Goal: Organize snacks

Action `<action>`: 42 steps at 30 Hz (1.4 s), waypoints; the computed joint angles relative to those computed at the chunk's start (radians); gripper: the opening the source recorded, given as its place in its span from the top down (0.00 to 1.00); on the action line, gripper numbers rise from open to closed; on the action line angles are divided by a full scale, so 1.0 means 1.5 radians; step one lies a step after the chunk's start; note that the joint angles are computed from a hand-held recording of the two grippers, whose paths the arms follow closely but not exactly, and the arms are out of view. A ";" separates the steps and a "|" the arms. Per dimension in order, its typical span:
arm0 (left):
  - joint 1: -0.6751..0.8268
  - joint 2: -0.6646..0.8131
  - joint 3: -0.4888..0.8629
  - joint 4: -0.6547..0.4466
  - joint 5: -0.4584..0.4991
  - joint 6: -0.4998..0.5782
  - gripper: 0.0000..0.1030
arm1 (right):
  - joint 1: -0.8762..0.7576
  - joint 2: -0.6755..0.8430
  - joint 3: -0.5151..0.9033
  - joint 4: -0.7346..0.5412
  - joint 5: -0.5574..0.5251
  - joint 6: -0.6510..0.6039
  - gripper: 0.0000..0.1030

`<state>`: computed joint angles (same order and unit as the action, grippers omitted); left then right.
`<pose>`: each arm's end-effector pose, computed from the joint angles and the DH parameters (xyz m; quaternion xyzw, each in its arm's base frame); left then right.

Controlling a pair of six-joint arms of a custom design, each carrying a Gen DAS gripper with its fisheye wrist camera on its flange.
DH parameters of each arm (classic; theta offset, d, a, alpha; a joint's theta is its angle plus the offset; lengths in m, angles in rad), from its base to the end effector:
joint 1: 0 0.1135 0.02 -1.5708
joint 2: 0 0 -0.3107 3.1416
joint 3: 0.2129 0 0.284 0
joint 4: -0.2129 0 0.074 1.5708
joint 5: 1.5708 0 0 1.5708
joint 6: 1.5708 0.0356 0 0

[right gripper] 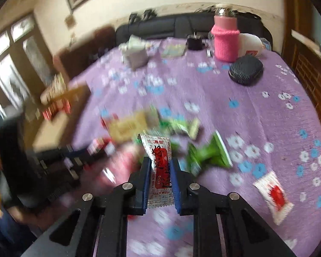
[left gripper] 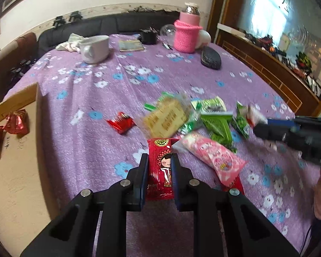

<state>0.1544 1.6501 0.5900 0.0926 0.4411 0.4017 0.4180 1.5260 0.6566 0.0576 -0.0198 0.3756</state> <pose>0.2917 0.0300 0.1229 0.1794 0.9166 -0.1213 0.3361 0.2798 0.1251 0.1710 -0.0233 0.9285 0.1516 0.3381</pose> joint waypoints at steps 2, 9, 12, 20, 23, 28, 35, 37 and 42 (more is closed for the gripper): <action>0.003 -0.011 -0.010 0.027 -0.007 -0.015 0.82 | 0.034 0.015 0.026 0.019 0.034 0.043 0.81; 0.012 -0.037 -0.054 0.163 -0.084 -0.064 0.82 | 0.132 0.103 0.047 0.095 0.151 0.050 0.81; 0.010 -0.037 -0.058 0.186 -0.104 -0.072 0.82 | 0.115 0.119 0.045 0.102 0.122 0.058 0.81; 0.003 -0.040 -0.076 0.229 -0.133 -0.072 0.82 | 0.102 0.112 0.030 0.119 0.113 0.064 0.81; 0.002 -0.043 -0.085 0.246 -0.141 -0.072 0.82 | 0.101 0.105 0.023 0.127 0.114 0.068 0.81; -0.002 -0.046 -0.095 0.271 -0.155 -0.074 0.82 | 0.100 0.098 0.015 0.133 0.115 0.069 0.81; 0.004 -0.048 -0.103 0.296 -0.154 -0.089 0.82 | 0.100 0.081 -0.003 0.162 0.126 0.066 0.81; 0.000 -0.045 -0.107 0.311 -0.166 -0.090 0.82 | 0.095 0.083 -0.004 0.165 0.113 0.069 0.81; -0.005 -0.045 -0.116 0.332 -0.174 -0.089 0.82 | 0.091 0.088 -0.002 0.164 0.088 0.071 0.81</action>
